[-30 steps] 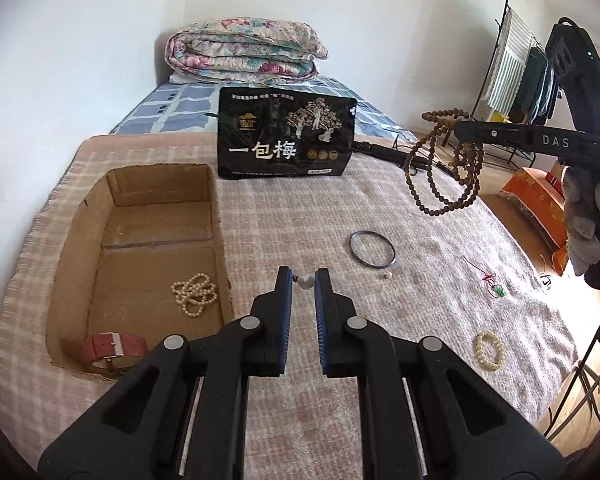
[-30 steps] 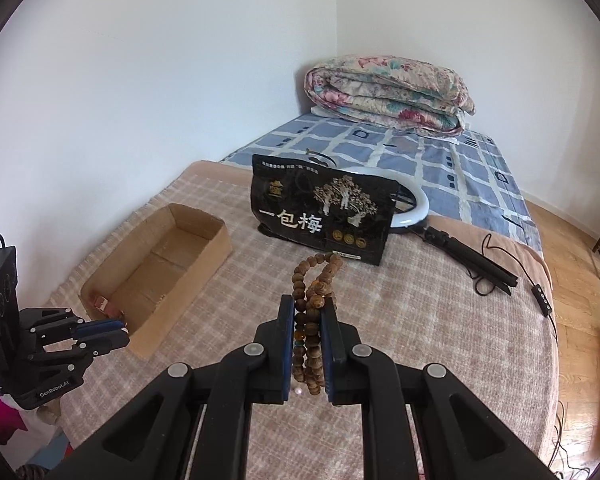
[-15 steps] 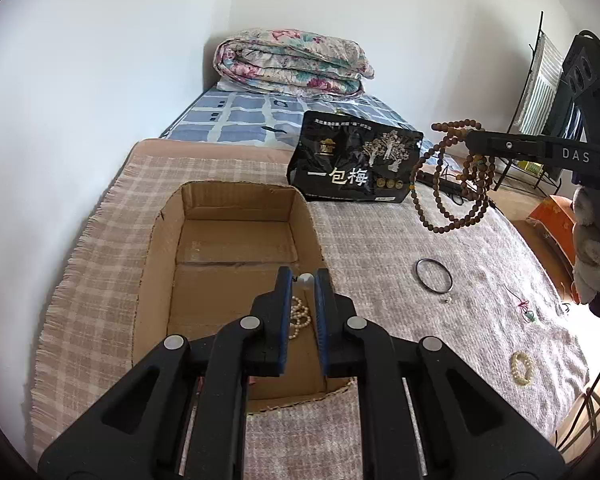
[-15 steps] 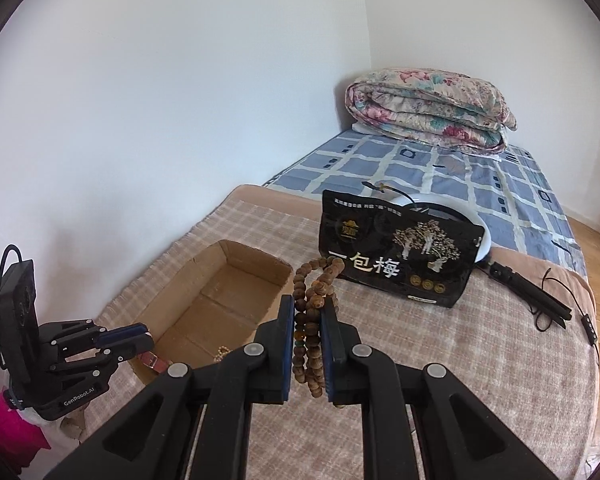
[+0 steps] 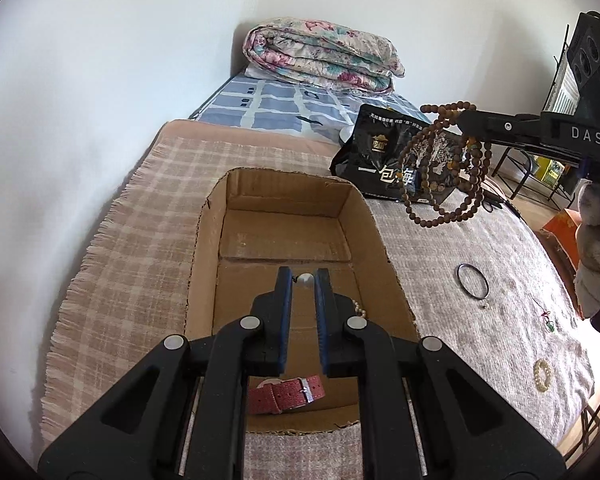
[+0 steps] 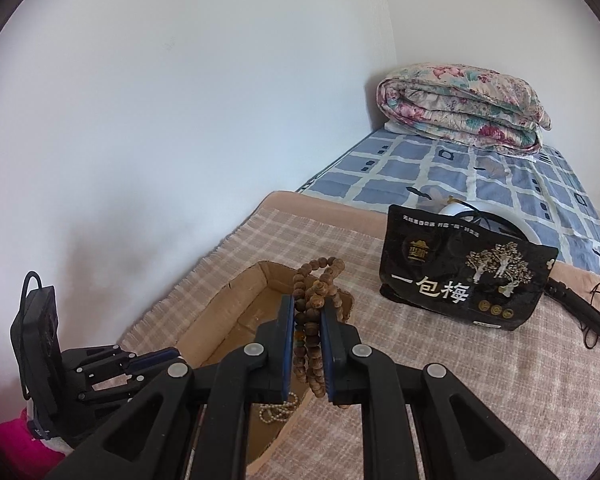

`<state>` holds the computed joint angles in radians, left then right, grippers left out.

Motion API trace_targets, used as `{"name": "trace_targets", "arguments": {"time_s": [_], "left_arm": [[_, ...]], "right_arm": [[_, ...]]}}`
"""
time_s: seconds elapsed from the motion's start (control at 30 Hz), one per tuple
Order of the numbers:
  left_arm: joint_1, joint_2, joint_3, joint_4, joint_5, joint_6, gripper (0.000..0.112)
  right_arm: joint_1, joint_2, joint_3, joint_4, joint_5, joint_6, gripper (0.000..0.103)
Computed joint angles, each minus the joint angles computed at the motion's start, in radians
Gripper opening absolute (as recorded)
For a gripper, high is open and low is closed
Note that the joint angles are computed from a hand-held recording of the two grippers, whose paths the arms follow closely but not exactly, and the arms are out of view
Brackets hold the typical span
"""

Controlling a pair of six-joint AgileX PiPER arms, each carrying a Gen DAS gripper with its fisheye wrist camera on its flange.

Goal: Organize jewelry
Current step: 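Lift the mala with the right tool and carry it over the box, then open the right tool to drop the mala into the box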

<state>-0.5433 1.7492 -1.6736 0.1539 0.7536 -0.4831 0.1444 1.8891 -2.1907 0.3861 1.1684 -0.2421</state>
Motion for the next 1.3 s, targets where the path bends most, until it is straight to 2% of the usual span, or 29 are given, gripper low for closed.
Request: {"name": "trace_targets", "arguments": {"time_s": [0.57,0.63,0.67,0.7,0.77,1.13,1.3], "left_arm": [[0.076,0.033,-0.007,-0.094,-0.015,0.066,0.01],[0.084,0.041,-0.016,-0.116,-0.01,0.072,0.01],[0.086,0.044,-0.02,-0.124,-0.006,0.075,0.011],[0.085,0.044,-0.021,-0.122,-0.003,0.071,0.014],[0.077,0.037,-0.012,-0.102,-0.014,0.054,0.038],[0.022,-0.016,-0.009,-0.005,0.008,-0.022,0.039],[-0.016,-0.046,-0.015,0.051,0.037,-0.069,0.039]], "right_arm": [[0.094,0.153,-0.134,-0.029,0.017,0.054,0.011],[0.106,0.144,-0.115,-0.062,0.001,0.063,0.026],[0.108,0.135,-0.098,-0.07,-0.014,0.064,0.039],[0.108,0.126,-0.084,-0.073,-0.026,0.064,0.044],[0.107,0.111,-0.062,-0.075,-0.035,0.061,0.049],[0.099,-0.004,0.067,-0.121,-0.073,0.059,0.054],[0.091,-0.09,0.154,-0.147,-0.102,0.052,0.063]]}}
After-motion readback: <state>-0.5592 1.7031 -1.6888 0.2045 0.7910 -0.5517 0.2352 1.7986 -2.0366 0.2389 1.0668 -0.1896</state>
